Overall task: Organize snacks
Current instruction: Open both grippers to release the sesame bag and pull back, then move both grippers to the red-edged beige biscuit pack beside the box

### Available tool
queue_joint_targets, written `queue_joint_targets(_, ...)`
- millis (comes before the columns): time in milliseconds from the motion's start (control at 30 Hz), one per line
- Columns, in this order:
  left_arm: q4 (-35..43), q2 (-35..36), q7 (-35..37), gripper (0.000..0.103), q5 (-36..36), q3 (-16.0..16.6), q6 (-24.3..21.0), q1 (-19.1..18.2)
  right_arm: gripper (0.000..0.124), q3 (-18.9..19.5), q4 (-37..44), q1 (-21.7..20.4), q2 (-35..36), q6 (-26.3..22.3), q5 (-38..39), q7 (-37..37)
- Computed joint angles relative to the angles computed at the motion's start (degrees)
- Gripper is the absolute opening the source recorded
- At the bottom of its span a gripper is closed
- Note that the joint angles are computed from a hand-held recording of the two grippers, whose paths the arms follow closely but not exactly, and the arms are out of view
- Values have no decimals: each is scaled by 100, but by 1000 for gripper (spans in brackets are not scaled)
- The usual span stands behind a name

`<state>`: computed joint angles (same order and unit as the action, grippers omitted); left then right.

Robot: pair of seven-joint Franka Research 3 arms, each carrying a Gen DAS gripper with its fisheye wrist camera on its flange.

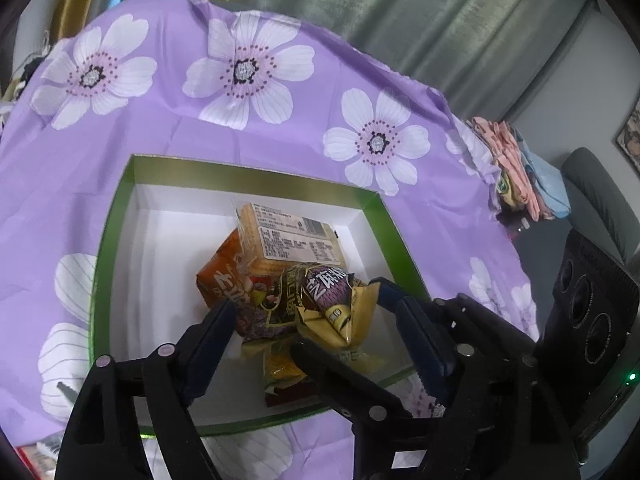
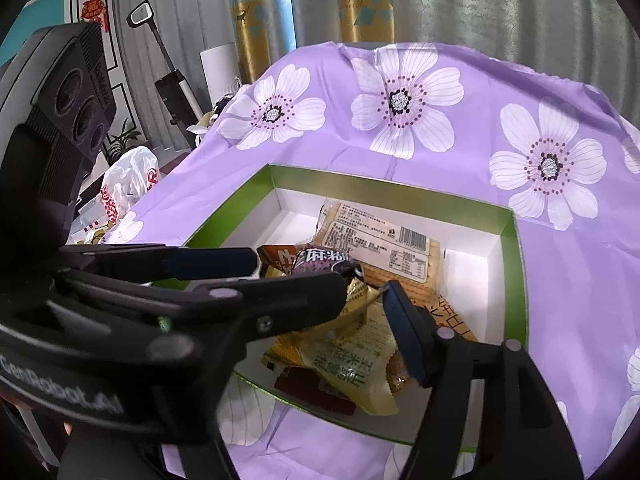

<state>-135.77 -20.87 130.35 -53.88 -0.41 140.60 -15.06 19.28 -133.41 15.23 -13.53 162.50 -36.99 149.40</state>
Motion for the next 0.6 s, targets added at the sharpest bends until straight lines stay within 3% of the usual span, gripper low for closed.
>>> queue_joint_targets(367,-437,-811,-321,84,460,126,177,-156,85,294,-148,-50,-597,-501,-14,301)
queue_joint_targets(433,-541,-995,-406,102,524,173,218,-215,90,430,-206,-77,-811,-724,-35,431)
queue_joint_targets(600,-949,-1603,-553,102,713,383,279,-362,92,670,-327,-69,-1194,-1092,17,591)
